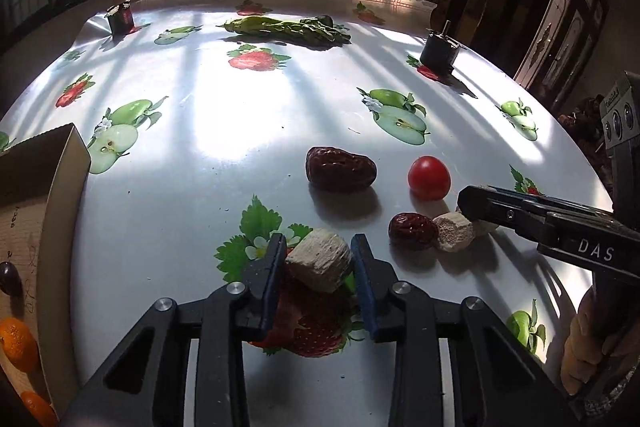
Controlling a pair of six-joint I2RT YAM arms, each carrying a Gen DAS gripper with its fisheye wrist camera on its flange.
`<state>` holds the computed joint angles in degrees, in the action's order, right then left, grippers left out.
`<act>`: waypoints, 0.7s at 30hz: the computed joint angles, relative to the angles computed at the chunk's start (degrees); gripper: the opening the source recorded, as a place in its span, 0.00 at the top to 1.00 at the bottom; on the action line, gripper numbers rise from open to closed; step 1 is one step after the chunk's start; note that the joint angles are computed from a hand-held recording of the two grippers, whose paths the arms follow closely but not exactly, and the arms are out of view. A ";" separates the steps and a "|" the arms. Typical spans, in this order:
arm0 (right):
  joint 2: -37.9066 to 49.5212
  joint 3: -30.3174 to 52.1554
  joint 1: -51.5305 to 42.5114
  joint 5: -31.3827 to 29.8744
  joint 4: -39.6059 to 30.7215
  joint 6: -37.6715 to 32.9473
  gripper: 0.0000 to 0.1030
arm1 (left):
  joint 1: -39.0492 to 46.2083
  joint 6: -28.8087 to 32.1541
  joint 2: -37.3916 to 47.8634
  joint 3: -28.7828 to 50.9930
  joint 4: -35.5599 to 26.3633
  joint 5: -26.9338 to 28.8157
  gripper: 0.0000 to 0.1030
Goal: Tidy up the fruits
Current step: 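Grasp a cream block with the left gripper while the right gripper grasps a cream cylinder, then carry the cream block into the tray with the left gripper while the right gripper drops the cylinder there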
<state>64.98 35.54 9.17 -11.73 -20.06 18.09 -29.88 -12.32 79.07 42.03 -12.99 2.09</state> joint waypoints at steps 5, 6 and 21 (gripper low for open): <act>-1.20 -0.93 -0.39 0.45 0.38 0.26 0.62 | 0.71 -0.52 -0.20 -0.81 1.44 1.39 0.69; -1.28 -1.10 -0.82 0.02 0.68 0.33 0.62 | 1.24 -0.66 -0.23 -0.96 1.74 2.26 0.69; -5.53 -0.22 1.27 1.29 -1.91 3.32 0.62 | 7.58 -1.78 -14.74 -3.09 -8.73 10.00 0.69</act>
<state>59.45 35.32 10.43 -10.44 -21.97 21.41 -22.29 -14.10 64.33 38.94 -21.73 12.09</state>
